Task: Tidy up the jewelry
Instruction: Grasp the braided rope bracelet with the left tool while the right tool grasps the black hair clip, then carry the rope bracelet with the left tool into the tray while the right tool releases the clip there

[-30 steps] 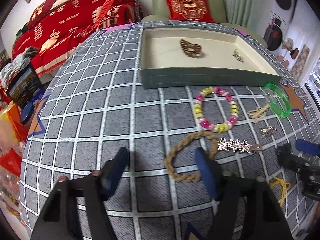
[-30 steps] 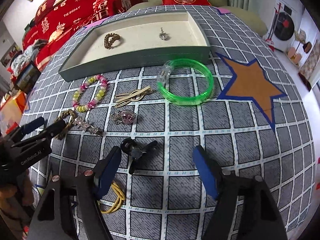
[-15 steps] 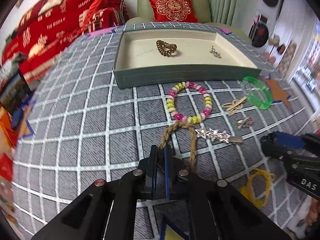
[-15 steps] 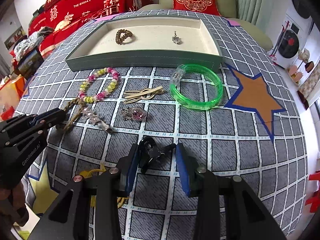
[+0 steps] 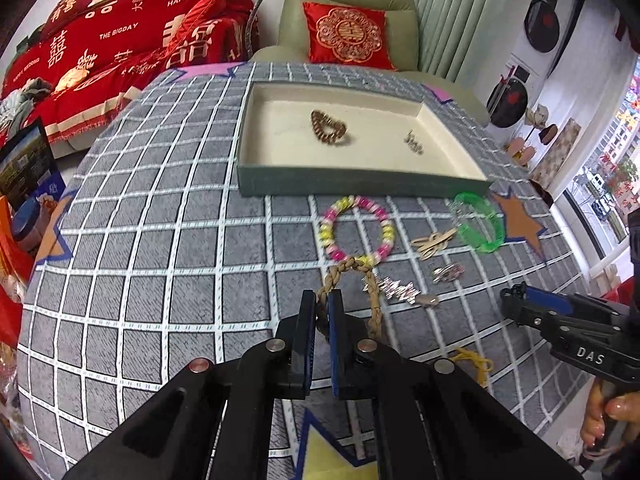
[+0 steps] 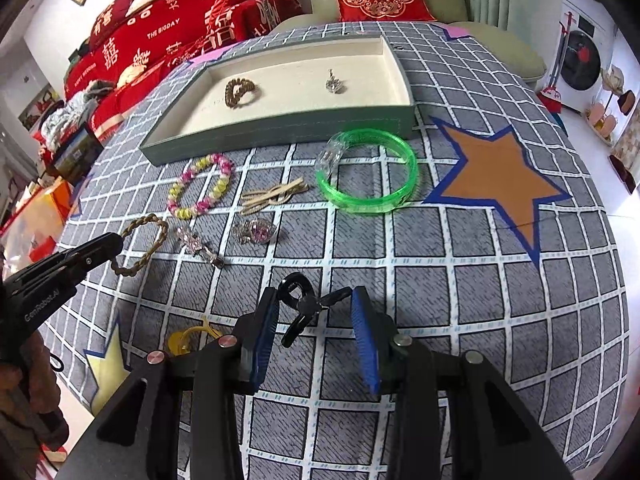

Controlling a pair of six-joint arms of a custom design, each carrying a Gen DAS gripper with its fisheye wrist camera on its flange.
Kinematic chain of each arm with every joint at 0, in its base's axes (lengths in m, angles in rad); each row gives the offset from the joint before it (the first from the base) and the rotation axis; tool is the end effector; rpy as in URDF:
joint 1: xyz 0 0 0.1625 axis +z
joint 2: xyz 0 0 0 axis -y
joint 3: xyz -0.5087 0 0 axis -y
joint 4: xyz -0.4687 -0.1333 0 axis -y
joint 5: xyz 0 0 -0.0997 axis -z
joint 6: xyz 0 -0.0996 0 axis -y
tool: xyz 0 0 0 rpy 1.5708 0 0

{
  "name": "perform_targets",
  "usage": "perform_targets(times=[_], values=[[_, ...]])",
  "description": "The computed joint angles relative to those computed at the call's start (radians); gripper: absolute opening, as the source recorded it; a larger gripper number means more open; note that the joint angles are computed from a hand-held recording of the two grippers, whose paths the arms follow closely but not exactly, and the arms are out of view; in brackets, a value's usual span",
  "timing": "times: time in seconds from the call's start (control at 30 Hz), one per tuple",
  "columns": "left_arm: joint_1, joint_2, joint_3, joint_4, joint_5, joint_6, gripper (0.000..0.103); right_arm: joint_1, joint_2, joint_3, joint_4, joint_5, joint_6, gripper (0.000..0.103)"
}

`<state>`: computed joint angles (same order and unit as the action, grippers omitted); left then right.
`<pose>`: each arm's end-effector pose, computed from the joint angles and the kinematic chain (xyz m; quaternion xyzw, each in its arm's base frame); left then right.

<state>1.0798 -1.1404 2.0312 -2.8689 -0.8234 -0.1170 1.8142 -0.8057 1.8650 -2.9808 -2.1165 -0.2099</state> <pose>-0.1186 -0.6481 0.2328 0.0970 0.9096 -0.2867 0.2848 0.2490 -0.6642 0.0750 0.1673 -0.9346 0.1724 0.2625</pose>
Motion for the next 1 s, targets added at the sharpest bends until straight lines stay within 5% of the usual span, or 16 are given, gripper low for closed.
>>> perform_targets(times=[0.57,1.0], values=[[-0.032,0.025,-0.097,-0.044,-0.011,0.09,0.016,0.013,-0.026,-0.089,0.011,0.05,-0.028,0.04],[0.033,0.152,-0.305,0.003,-0.016,0.134,0.016,0.004,0.077,-0.3,0.075,0.074,-0.057,0.04]])
